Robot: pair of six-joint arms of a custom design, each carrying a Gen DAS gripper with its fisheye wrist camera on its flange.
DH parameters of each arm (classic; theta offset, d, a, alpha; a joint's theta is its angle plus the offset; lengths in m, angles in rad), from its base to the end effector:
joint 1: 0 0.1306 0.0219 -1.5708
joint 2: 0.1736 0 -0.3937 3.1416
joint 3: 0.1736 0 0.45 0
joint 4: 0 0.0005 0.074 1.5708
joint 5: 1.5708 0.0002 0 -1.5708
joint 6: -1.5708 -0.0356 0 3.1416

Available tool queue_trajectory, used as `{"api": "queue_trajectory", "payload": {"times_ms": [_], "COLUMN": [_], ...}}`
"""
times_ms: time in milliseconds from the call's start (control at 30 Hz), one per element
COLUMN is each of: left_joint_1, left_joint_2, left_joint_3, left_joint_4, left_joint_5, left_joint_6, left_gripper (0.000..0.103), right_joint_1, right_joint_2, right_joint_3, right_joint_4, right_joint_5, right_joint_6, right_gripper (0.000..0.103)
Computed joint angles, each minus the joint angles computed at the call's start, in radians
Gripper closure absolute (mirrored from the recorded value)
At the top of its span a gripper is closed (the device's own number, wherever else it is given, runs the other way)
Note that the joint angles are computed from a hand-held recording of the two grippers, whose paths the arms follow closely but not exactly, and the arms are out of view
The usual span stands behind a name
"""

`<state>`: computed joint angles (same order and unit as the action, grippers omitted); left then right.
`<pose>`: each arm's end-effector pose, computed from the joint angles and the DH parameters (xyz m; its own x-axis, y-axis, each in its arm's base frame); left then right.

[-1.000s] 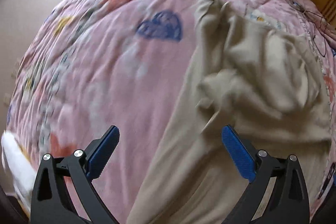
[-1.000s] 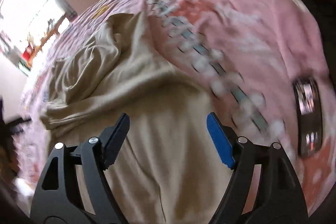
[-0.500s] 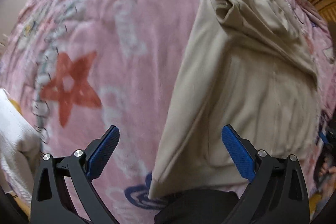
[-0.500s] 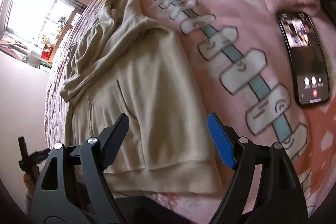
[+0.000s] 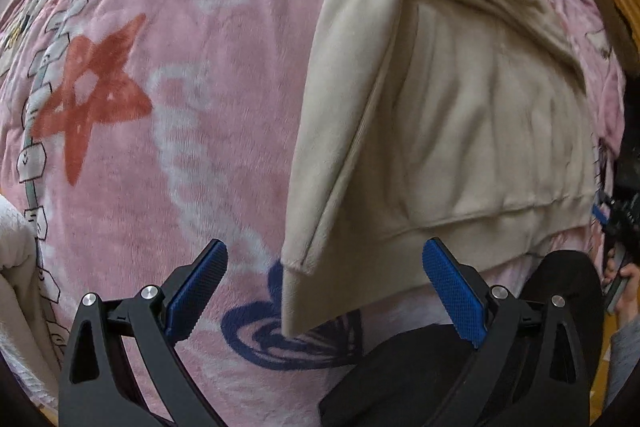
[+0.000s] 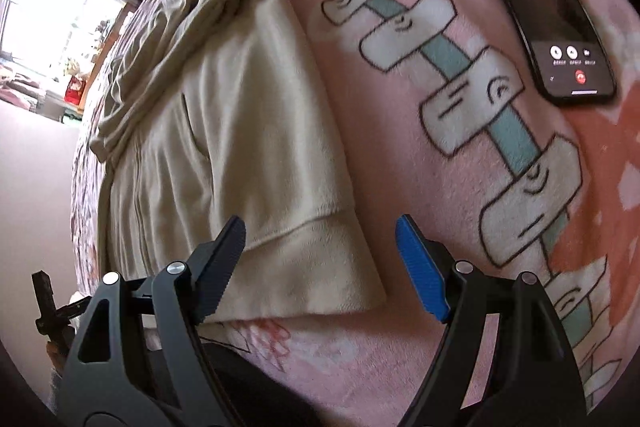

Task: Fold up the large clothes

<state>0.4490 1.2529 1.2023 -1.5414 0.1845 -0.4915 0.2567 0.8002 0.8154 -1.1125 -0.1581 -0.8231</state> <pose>0.3744 0.1726 0.3885 -0.9971 0.0346 -0.0679 0.0458 0.9841 -0.1717 0.2890 0.0811 0.3658 -0.8201 0.5334 -0.2073 0.4135 0.8028 0.4296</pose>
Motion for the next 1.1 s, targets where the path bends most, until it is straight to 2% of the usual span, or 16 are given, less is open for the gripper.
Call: {"api": "queue_trajectory", "payload": {"times_ms": [67,167,300,467,600,633,700,800,833,867,967,1033,1100], "left_joint_1": [-0.005,-0.005,-0.021,-0.078,-0.090,-0.085,-0.075,-0.068,-0.071,-0.076,-0.076,-0.075,-0.075], "left_joint_2": [-0.004,0.002,-0.007,-0.009,0.000,-0.002,0.011,0.019,0.021,0.020,0.018,0.019,0.018], "left_joint_3": [-0.030,-0.058,-0.092,-0.115,-0.121,-0.121,-0.100,-0.093,-0.095,-0.101,-0.110,-0.111,-0.109], "left_joint_4": [0.018,0.015,0.001,-0.001,0.005,0.001,-0.020,-0.029,-0.023,-0.008,0.004,0.005,0.008], "left_joint_5": [-0.034,-0.031,0.006,0.013,0.038,0.051,0.071,0.077,0.060,0.035,0.025,0.023,0.002], "left_joint_6": [-0.005,-0.010,-0.005,-0.010,0.018,0.023,0.041,0.031,0.031,0.038,0.050,0.046,0.036], "left_gripper": [0.008,0.008,0.008,0.008,0.009,0.011,0.022,0.031,0.040,0.050,0.061,0.068,0.078], "right_joint_1": [0.016,0.053,0.052,0.083,0.080,0.079,0.102,0.122,0.114,0.107,0.079,0.079,0.106], "right_joint_2": [-0.001,-0.022,-0.038,-0.043,-0.032,-0.043,-0.034,0.049,0.058,0.066,0.062,0.057,0.073], "right_joint_3": [-0.003,-0.015,-0.052,-0.058,-0.058,-0.061,-0.042,-0.005,-0.008,-0.011,-0.034,-0.047,-0.031], "right_joint_4": [-0.008,-0.015,0.006,0.023,0.042,0.073,0.111,0.077,0.077,0.085,0.116,0.140,0.123], "right_joint_5": [0.032,0.141,0.084,0.089,0.088,0.073,0.058,0.059,0.052,0.044,0.017,0.027,0.069], "right_joint_6": [0.012,0.018,0.051,0.070,0.052,0.054,0.089,0.146,0.153,0.148,0.109,0.085,0.119], "right_gripper": [0.027,0.027,0.027,0.027,0.026,0.028,0.031,0.031,0.030,0.029,0.021,0.019,0.019]}}
